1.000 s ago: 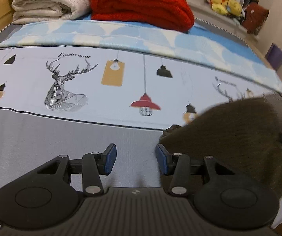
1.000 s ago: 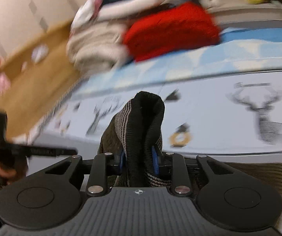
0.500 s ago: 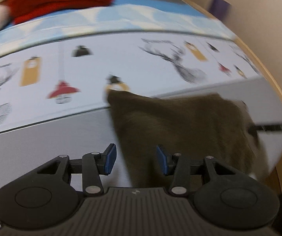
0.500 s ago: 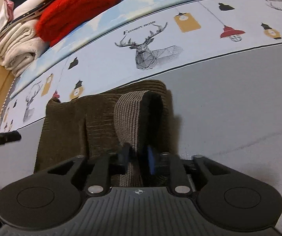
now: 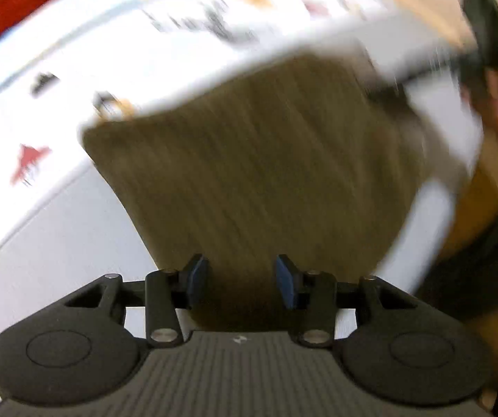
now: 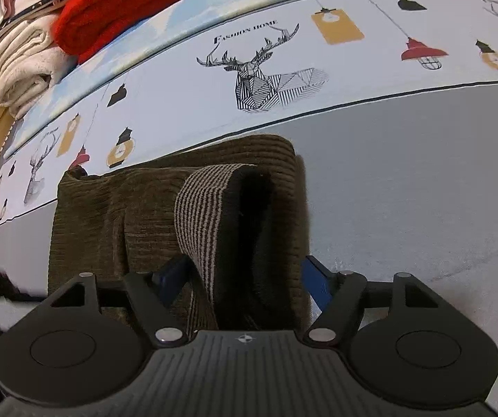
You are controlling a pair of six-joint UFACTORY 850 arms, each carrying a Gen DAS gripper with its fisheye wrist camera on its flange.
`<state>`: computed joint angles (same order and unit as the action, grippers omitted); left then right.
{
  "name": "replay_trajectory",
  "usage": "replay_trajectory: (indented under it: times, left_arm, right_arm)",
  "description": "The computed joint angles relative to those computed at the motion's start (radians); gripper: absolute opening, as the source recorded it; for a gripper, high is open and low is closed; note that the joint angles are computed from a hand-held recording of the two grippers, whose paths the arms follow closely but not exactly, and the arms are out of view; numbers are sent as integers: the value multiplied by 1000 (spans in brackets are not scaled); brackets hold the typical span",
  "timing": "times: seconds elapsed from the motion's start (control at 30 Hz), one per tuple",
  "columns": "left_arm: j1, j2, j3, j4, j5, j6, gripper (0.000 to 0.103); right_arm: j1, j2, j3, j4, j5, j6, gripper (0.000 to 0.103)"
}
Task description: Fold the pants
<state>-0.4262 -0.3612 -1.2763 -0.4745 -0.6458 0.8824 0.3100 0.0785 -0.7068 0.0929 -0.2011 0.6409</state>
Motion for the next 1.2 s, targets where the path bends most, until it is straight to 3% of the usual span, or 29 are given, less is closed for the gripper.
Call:
replay_trajectory:
  times: [0.13, 0.23, 0.33, 0.43, 0.57, 0.73, 0.8, 0.87, 0.9, 0.97, 1.1, 1.2]
  left_arm:
    - [1, -11, -13, -87, 148, -97, 49]
    - [-28, -36, -35, 37, 233, -299, 49]
    - [-41, -85, -85, 157, 211, -470, 49]
    - [-58, -138, -133, 327, 161, -627, 49]
    - [-53, -142, -153, 331, 144, -633, 50]
    - [-49, -138, -154, 318, 142, -633, 52]
    - [-46, -139, -156, 312, 142, -638, 62]
    - [-44, -142, -160, 343, 145, -694, 88]
    - [-42, -147, -165, 367, 140, -730, 90]
    - [-25, -170, -192, 307, 94, -726, 91]
    - [32, -246, -260, 43, -69, -651, 91]
    - [44, -276, -269, -29, -105, -636, 91]
  right_arm:
    - [-2, -28, -11, 119, -25, -133, 57]
    - [-4, -26, -7, 162, -23, -175, 57]
    - [-10, -22, 0, 218, -17, -218, 60]
    - [-4, -26, -4, 73, -24, -74, 78]
    - [-12, -37, -7, 68, -34, -61, 87]
    - [-15, -50, -17, 62, -41, -59, 92]
    - [-15, -55, -19, 84, -37, -82, 92]
    - [-14, -62, -22, 99, -34, -95, 94]
    - [-15, -66, -24, 111, -34, -107, 94]
    - [-16, -71, -25, 150, -33, -146, 95]
    - [-17, -91, -31, 246, -23, -236, 97]
    - [-18, -113, -43, 339, -25, -322, 97]
